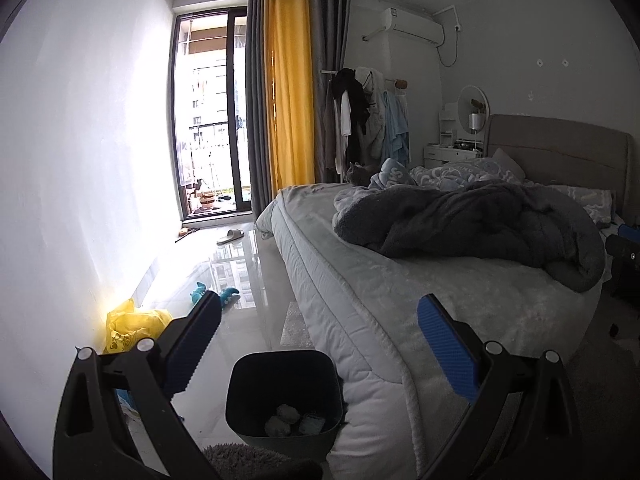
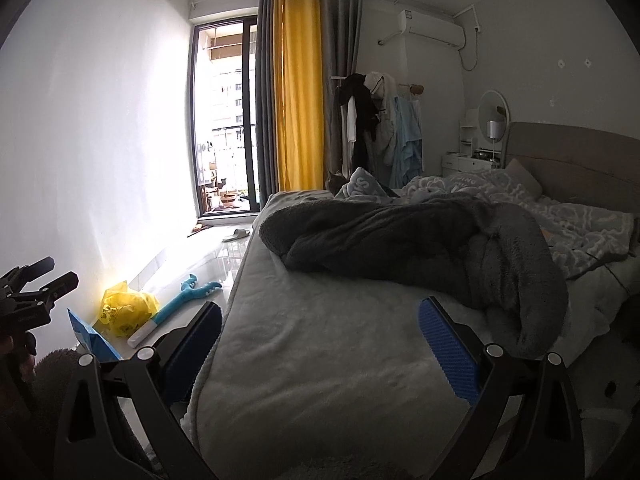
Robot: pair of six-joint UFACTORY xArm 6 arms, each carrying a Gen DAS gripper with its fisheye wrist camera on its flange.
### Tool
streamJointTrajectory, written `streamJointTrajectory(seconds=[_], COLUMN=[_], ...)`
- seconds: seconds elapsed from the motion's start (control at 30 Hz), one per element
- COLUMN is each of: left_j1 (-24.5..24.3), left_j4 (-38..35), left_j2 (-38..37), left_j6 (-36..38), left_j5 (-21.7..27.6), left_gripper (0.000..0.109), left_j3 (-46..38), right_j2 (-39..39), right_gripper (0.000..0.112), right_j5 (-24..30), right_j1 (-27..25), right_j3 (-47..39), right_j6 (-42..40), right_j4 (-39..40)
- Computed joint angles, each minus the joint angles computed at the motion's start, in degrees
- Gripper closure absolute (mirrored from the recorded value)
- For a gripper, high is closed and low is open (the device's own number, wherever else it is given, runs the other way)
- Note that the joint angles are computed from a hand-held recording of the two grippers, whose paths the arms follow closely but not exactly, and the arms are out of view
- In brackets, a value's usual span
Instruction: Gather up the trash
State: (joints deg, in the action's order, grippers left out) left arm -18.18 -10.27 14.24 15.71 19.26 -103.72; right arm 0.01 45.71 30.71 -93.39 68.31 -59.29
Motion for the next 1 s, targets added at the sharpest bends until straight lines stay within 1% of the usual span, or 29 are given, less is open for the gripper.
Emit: streamJointTrajectory(seconds=[0.03,0.07,0.1,0.17,0.23,0.33,0.43,0.53,0.77,1.0], left_j1=[-0.1,-0.3,-0.3,-0.5,-0.2,0.5,0.5,0.1,-0.3,-0.4], left_j4=[1.2,2.8,3.2,3.0,3.2,1.8,3.8,6.6,9.2,8.8], left_j2=[-0.3,-0.5,-0.7,-1.1,-1.3,-1.0,-1.2,-1.5,-1.4,-1.3], left_j6=[-0.2,-0.9,-1.0,-0.8,-1.6,-2.9,-4.7,-5.7,-7.3,-7.7], left_j5=[-0.2,0.0,-0.1,-0.6,-0.8,-0.9,-0.8,-1.4,-0.9,-0.4], left_gripper=[0.009,0.009,0.009,0.009,0.009,0.009,0.009,0.009,0.009,0.009], left_j3=[0.9,1.4,1.8,2.1,2.5,2.2,2.6,3.5,3.5,3.3], right_j2=[-0.9,-0.2,-0.2,-0.7,-0.8,-1.0,-0.8,-0.9,-2.1,-2.1], right_gripper=[0.013,0.013,0.013,0.013,0.013,0.013,0.013,0.013,0.013,0.013], right_j5=[-0.4,0.3,-0.1,-1.8,-1.9,-3.9,-4.7,-4.0,-6.8,-6.4], right_j1=[0.1,0.2,0.1,0.0,0.2,-0.4,-0.5,0.2,-1.1,-0.8], right_j3=[1.5,0.9,0.7,1.5,1.7,2.3,2.1,2.2,4.0,3.9], right_j6=[-0.7,-2.7,-3.5,-3.8,-3.7,-5.1,-6.5,-6.9,-6.7,-6.4], right_j4=[1.3,3.1,3.5,3.3,3.2,5.2,6.4,6.7,8.9,8.7])
